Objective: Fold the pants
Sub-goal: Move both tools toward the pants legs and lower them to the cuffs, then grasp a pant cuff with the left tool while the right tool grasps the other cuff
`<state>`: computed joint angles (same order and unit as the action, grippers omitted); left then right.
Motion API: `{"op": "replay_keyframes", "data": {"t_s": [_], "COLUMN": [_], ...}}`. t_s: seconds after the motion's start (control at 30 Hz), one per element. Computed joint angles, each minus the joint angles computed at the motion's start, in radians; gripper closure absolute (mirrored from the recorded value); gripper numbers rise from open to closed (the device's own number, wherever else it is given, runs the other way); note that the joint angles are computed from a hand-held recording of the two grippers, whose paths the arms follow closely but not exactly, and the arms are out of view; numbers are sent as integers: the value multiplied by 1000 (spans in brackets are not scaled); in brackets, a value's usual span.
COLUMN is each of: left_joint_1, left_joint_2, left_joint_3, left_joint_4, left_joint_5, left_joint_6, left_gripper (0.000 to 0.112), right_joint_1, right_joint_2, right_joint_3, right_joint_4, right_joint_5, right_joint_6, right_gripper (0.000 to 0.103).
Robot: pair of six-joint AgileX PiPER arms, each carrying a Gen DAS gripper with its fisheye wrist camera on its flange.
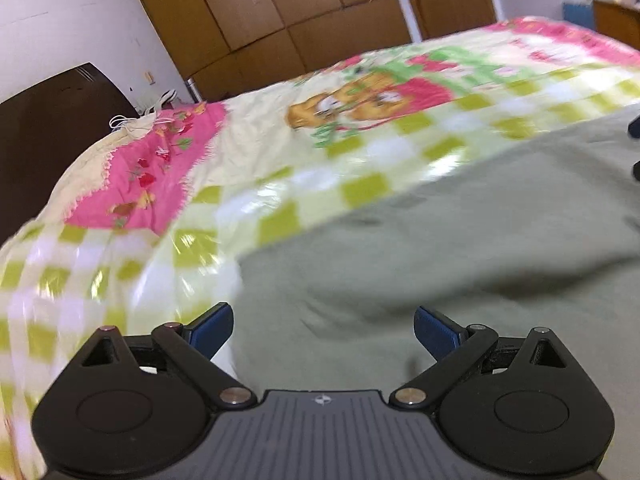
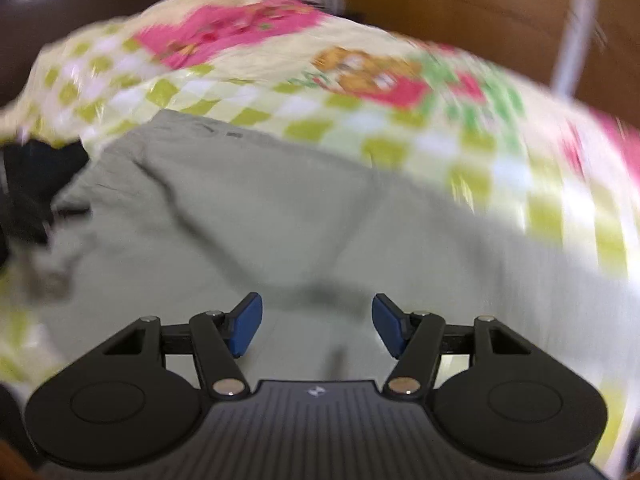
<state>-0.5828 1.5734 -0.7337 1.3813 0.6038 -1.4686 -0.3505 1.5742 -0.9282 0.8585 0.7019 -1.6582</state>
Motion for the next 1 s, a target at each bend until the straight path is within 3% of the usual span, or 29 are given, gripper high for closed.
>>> {"op": "replay_keyframes", "data": {"t_s": [0.1,0.23,0.33,0.43,0.5,0.53,0.6,0.63,0.67,0.73,0.87,1.0], "left_joint_1": [221,371,414,440,442,442,433,419,411,402,376,364], "left_joint_2": [131,251,330,376,400,399,395,394,393,379,304,135], "left_joint_3": [-169,-325,-430,-494,-525,-527,-537,-544,-551,-543,-452,-303], "left_joint_4": [-60,-367,-664,-891,-966,-1016,-1048,-1004,-989,-974,-829,-761], "left_joint_5": [-149,-231,-202,-176,-160,-158,-141,-121,-103,-102,-158,-230], "left_joint_6": [211,597,893,1070,1117,1153,1172,1141,1138,1138,979,872], "left_gripper": [9,9,9,9,21,36,56,66,73,77,80,80], "right_joint_1": [134,204,219,228,224,225,226,232,238,246,229,167], "right_joint_2": [231,448,552,610,638,647,644,631,626,609,546,406], "right_joint_3": [-279,-554,-691,-765,-811,-828,-820,-797,-787,-761,-686,-582], "right_joint_4": [-88,-171,-242,-332,-354,-364,-362,-368,-379,-392,-308,-156], "right_joint_5": [2,54,99,137,174,188,180,161,149,123,76,111], "right_joint_6": [78,109,181,223,255,283,293,294,303,308,266,162], "right_gripper": [43,44,43,43,43,43,64,85,97,101,102,102]}}
